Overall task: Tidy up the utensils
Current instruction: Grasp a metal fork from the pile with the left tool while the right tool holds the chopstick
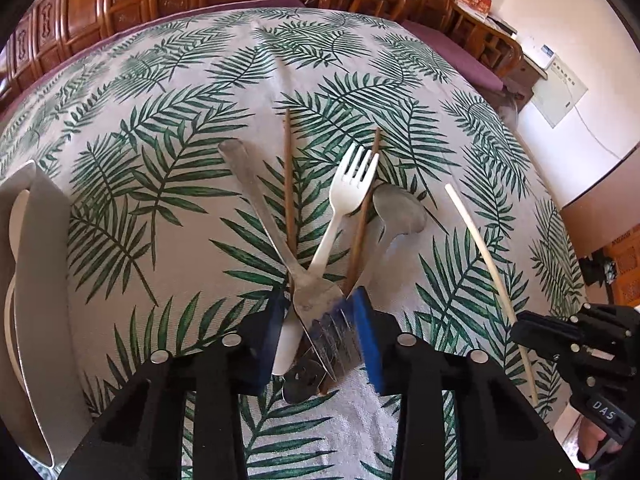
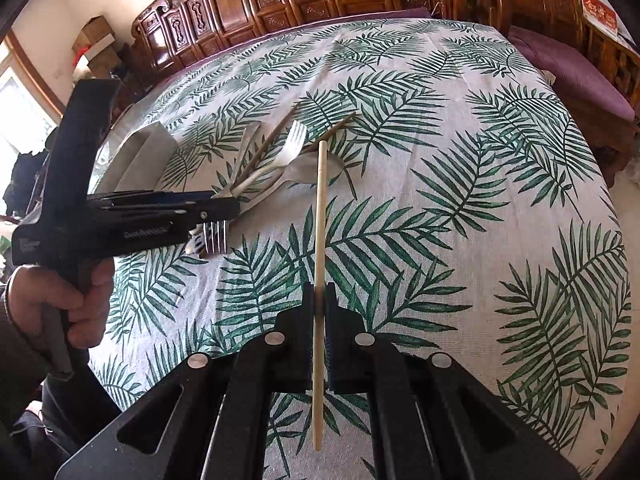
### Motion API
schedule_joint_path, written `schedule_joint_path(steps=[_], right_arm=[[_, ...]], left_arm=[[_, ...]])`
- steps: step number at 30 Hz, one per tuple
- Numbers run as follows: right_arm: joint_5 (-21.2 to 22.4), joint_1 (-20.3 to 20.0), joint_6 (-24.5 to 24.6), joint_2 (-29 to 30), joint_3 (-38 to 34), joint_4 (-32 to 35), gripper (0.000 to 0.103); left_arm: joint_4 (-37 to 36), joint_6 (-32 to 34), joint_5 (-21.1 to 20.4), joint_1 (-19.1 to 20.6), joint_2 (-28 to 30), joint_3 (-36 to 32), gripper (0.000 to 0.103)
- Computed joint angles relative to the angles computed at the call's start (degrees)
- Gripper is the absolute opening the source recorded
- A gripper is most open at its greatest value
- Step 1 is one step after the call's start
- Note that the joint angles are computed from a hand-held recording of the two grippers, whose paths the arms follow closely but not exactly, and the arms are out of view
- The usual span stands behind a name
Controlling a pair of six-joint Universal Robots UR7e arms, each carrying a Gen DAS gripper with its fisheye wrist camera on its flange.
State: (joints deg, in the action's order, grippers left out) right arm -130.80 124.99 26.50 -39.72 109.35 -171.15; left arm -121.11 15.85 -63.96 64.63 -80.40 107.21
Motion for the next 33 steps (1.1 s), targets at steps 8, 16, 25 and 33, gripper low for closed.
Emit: schedule_joint_path(steps=[8, 16, 25, 33], right_arm=[[-0.06, 0.29, 0.44, -0.19, 0.40, -0.67, 0.006], [-0.51, 1.15, 1.45, 0.37, -0.54, 0.92, 0.006], [-1.78, 2.57, 2.62, 0.84, -1.99, 2.95, 0.006], [-2.86, 4.29, 3.59, 2.21, -4.75, 4.64, 0.006]], left_arm=[[-0.09, 1.04, 0.52, -1.39, -0.90, 0.75, 0.012], [0.31, 0.74, 0.53, -1.63, -1.29, 1.25, 0.012], [2.47, 0.51, -0.06, -2.03, -3.41, 0.23, 0.002], [5.21, 1.22, -0.77, -2.31, -6.31, -1.62, 0.002]])
